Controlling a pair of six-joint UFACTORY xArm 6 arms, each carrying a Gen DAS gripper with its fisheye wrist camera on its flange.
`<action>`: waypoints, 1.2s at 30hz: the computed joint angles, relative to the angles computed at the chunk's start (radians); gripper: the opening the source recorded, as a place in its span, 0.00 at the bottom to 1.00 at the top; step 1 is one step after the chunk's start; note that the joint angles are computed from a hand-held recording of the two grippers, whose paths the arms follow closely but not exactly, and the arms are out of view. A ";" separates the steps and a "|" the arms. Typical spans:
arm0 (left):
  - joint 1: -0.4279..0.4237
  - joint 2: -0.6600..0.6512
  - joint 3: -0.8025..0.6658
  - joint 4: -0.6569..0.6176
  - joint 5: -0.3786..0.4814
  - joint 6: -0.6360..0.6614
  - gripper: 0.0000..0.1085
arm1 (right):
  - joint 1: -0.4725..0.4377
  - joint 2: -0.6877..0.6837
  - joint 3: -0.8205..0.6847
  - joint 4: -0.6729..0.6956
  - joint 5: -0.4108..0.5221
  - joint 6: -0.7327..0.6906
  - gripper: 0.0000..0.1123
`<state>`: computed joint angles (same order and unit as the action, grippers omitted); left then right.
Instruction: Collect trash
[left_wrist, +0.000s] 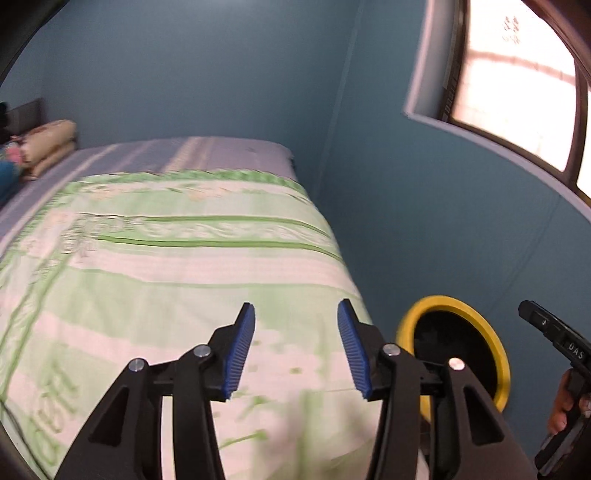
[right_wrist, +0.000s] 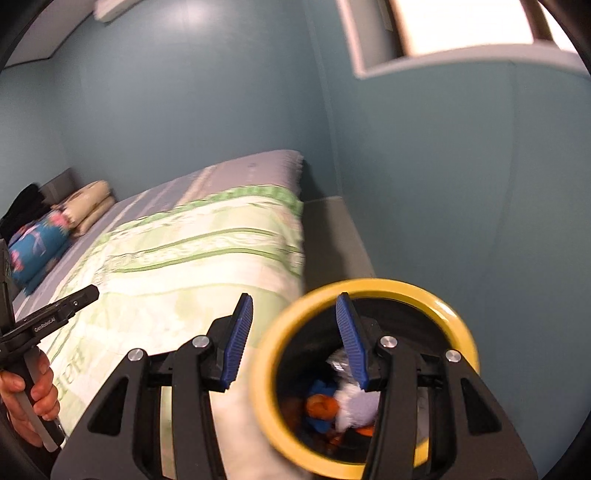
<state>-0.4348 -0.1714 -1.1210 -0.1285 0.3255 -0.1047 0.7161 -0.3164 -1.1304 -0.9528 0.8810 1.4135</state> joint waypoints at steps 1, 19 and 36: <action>0.022 -0.044 0.038 0.019 -0.008 -0.011 0.43 | 0.011 0.021 -0.024 -0.005 -0.009 -0.005 0.40; 0.240 -0.507 0.403 0.239 -0.146 -0.225 0.88 | 0.312 0.359 -0.455 -0.322 0.190 0.073 0.84; 0.206 -0.713 0.515 0.546 -0.101 -0.516 0.88 | 0.466 0.386 -0.462 -0.440 0.368 0.136 0.84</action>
